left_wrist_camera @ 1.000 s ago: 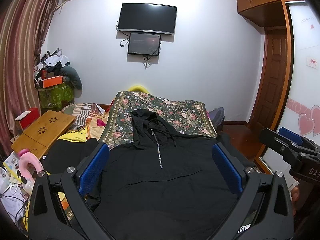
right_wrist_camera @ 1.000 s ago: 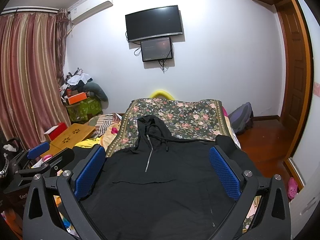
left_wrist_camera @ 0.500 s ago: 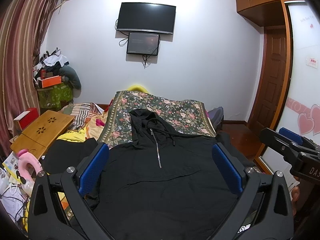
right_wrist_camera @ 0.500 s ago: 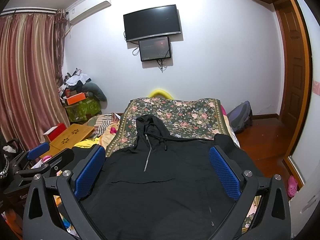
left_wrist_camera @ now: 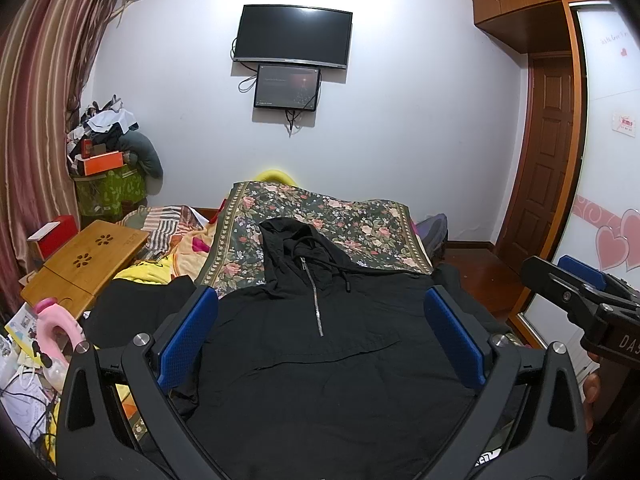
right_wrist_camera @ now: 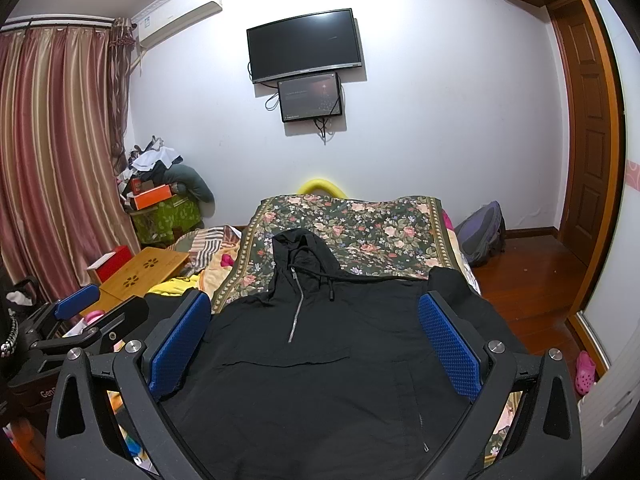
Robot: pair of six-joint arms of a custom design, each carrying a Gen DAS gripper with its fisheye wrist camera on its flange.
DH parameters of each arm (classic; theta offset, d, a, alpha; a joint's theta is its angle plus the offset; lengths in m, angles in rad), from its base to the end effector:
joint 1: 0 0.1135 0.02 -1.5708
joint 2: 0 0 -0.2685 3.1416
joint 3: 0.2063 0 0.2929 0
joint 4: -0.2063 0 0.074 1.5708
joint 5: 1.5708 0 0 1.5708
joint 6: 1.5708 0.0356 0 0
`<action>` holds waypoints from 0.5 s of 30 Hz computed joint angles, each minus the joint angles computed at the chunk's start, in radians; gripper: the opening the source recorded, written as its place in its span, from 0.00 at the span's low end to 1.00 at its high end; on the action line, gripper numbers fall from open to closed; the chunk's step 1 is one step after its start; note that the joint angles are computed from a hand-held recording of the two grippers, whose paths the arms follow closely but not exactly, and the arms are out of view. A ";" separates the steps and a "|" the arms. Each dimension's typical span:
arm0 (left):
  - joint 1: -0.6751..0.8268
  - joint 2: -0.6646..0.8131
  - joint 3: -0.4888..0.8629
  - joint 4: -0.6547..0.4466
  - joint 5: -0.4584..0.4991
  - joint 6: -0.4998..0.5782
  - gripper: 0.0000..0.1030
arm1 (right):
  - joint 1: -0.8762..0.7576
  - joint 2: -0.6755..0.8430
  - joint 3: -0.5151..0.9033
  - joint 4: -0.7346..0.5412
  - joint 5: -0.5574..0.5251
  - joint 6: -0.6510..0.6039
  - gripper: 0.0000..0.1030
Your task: Fold large clothes
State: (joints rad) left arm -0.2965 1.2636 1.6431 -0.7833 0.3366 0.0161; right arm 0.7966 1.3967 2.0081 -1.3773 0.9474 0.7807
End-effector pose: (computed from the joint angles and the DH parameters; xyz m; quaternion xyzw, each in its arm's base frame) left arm 0.2661 -0.0936 0.4891 0.2192 0.7984 -0.2143 0.5183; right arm 0.1899 0.1529 0.5259 0.1722 0.8202 -0.0486 0.5434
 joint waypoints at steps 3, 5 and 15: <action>0.001 -0.002 -0.003 0.002 0.002 -0.001 1.00 | 0.001 0.000 0.000 -0.001 0.002 0.002 1.00; 0.000 -0.003 -0.006 0.004 0.000 0.000 1.00 | 0.002 0.001 0.000 -0.002 0.002 0.000 1.00; 0.004 -0.004 -0.015 0.009 -0.001 -0.003 1.00 | 0.001 -0.001 -0.005 0.001 -0.001 0.000 1.00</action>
State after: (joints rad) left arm -0.2928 1.2595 1.6286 -0.7739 0.3360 0.0134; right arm 0.7979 1.3957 2.0027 -1.3765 0.9465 0.7806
